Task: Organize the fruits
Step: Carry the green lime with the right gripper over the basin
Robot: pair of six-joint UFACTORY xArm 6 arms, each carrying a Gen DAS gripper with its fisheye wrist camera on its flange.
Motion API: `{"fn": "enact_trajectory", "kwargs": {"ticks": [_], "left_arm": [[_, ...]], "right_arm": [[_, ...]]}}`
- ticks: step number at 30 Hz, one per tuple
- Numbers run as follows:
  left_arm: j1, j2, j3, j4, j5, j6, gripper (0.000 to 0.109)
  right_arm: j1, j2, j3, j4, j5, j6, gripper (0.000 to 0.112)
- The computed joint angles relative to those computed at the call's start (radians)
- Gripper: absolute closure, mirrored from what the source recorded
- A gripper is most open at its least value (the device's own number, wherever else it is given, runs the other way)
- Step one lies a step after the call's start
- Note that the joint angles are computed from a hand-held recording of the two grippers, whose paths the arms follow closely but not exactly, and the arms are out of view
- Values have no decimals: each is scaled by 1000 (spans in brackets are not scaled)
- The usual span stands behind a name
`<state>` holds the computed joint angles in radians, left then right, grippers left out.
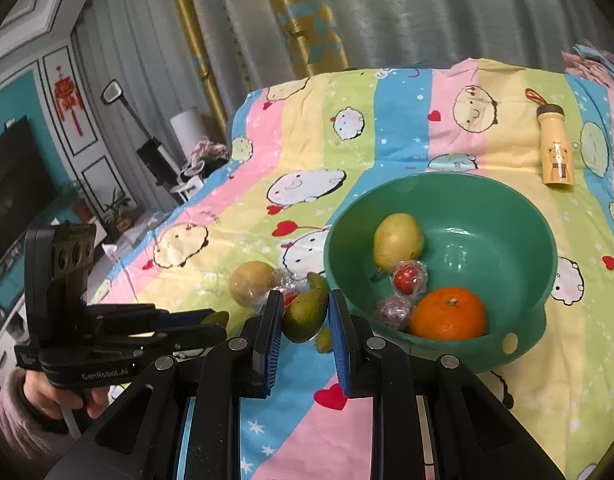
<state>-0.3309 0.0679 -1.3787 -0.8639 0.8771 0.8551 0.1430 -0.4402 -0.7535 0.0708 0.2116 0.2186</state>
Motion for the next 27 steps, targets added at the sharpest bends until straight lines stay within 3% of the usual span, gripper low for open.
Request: {"fn": "enact_trajectory", "kwargs": {"ticks": [10,27], "left_arm": [[-50,-11,3,34,-48,18,88],[-152,58,-134,106,-73,-21,88]], "right_arm": [[-51,-45,35,41,-21,-5,88],[-124,-94,79,107,-67,-11,88]]}}
